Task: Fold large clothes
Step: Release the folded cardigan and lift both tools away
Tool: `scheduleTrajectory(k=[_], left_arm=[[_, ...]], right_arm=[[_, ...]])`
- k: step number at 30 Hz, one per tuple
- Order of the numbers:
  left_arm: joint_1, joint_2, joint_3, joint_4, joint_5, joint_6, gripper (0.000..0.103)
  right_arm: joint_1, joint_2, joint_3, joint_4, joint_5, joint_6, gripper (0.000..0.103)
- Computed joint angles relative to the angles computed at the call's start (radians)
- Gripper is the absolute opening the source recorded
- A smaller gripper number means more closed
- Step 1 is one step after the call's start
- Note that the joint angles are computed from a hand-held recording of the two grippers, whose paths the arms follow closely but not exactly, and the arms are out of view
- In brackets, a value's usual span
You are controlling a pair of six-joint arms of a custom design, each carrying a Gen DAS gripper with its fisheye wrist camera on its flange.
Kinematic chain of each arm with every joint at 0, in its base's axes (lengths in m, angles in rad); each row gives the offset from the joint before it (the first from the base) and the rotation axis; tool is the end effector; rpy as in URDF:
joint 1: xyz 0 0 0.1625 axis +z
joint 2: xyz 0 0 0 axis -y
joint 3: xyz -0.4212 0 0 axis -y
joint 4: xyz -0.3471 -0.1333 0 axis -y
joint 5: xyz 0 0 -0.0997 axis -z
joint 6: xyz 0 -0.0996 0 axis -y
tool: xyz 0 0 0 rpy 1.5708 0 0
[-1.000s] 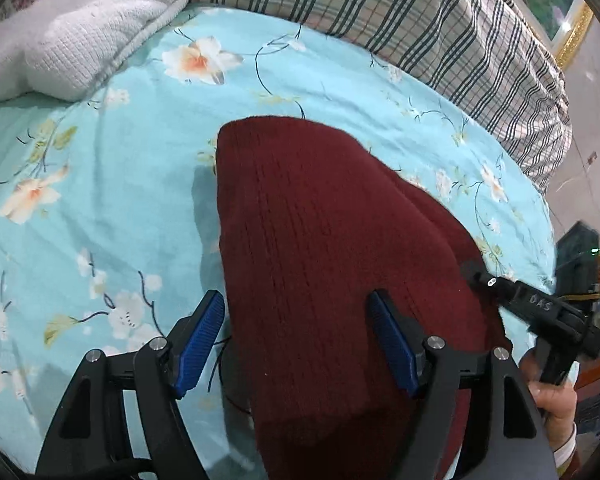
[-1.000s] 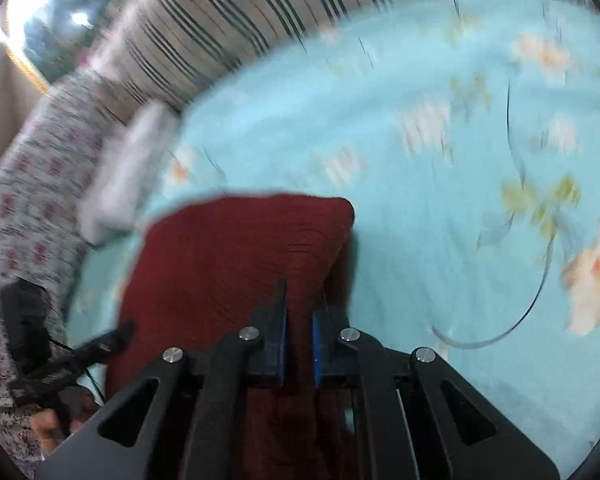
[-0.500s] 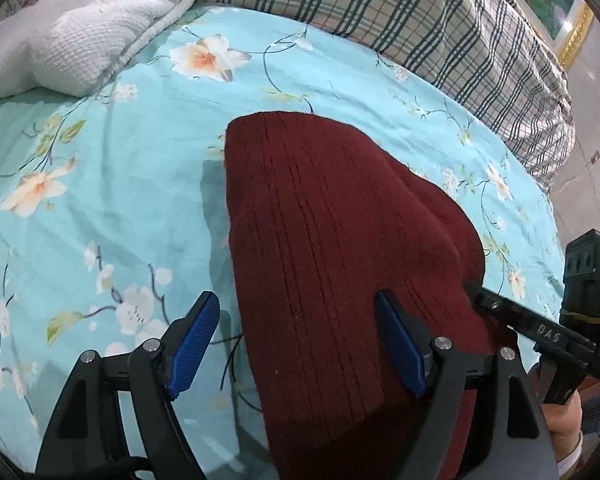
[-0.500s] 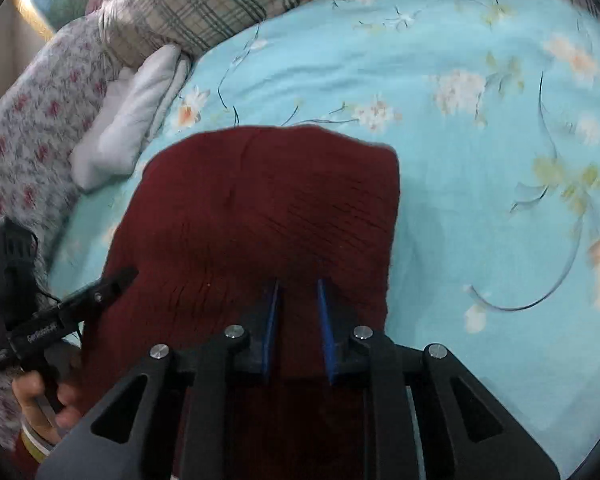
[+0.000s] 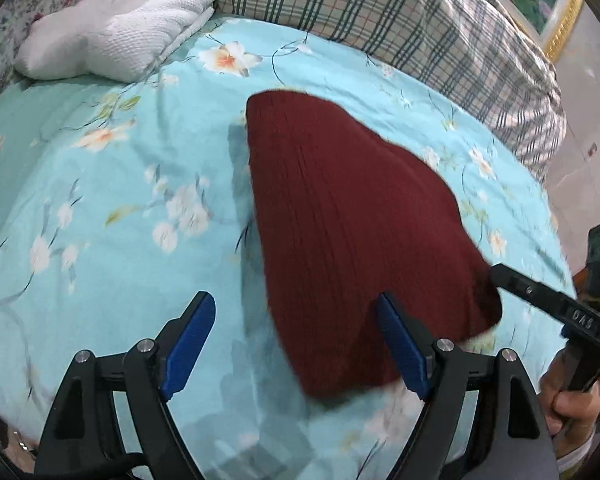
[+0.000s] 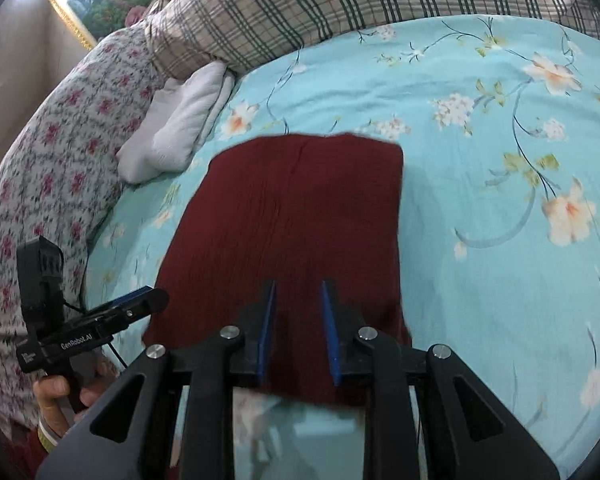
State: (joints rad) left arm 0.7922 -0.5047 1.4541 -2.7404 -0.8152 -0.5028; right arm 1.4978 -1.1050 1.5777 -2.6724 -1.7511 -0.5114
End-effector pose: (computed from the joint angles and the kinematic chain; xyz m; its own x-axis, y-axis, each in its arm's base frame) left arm -0.3368 -0.6284 0.0350 -0.8764 0.0197 -0.4811 0.3001 0.8037 -0.5139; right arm 0.0687 -0.6432 0.3602 -0.8778 -0.2404 0.4144 -0.4250 0.7899 -0.4420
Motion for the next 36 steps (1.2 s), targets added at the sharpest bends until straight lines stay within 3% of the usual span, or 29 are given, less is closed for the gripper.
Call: scheduleTrajectory(k=[3,6,11,19,21,22,23,26,31,36], left_arm=[[-0.036,-0.030,0.094,-0.003,0.042,-0.024,0.084],[-0.066,-0.044,0.146,0.096,0.084,-0.075,0.084],[-0.104,-0.042,0.202,0.246,0.130,-0.142,0.084],[-0.194,-0.117,0.248,0.317,0.194,-0.139,0.085],[-0.222,-0.141,0.256,0.307,0.224,-0.122,0.088],[-0.236,-0.155,0.256,0.298,0.236,-0.105,0.093],[-0.237,-0.159,0.250,0.293,0.235,-0.088,0.103],[-0.221,-0.149,0.218,0.297,0.241,-0.060,0.103],[-0.182,-0.115,0.166,0.419,0.243,-0.161,0.103],[-0.158,-0.100,0.138,0.436,0.237,-0.171,0.103]], right_arm=[[-0.006,-0.061,0.107,-0.057,-0.016,-0.034,0.028],[-0.015,-0.106,0.192,-0.111,-0.040,-0.080,0.049],[-0.027,-0.135,0.267,-0.142,-0.089,-0.134,0.057],[0.005,-0.196,0.300,-0.099,-0.126,-0.162,0.065],[0.023,-0.222,0.304,-0.110,-0.108,-0.197,0.082],[0.030,-0.233,0.307,-0.120,-0.095,-0.211,0.084],[0.039,-0.242,0.310,-0.128,-0.084,-0.216,0.087],[0.043,-0.236,0.291,-0.118,-0.073,-0.208,0.090],[0.028,-0.188,0.270,-0.103,-0.094,-0.184,0.090],[0.022,-0.148,0.248,-0.080,-0.122,-0.180,0.090]])
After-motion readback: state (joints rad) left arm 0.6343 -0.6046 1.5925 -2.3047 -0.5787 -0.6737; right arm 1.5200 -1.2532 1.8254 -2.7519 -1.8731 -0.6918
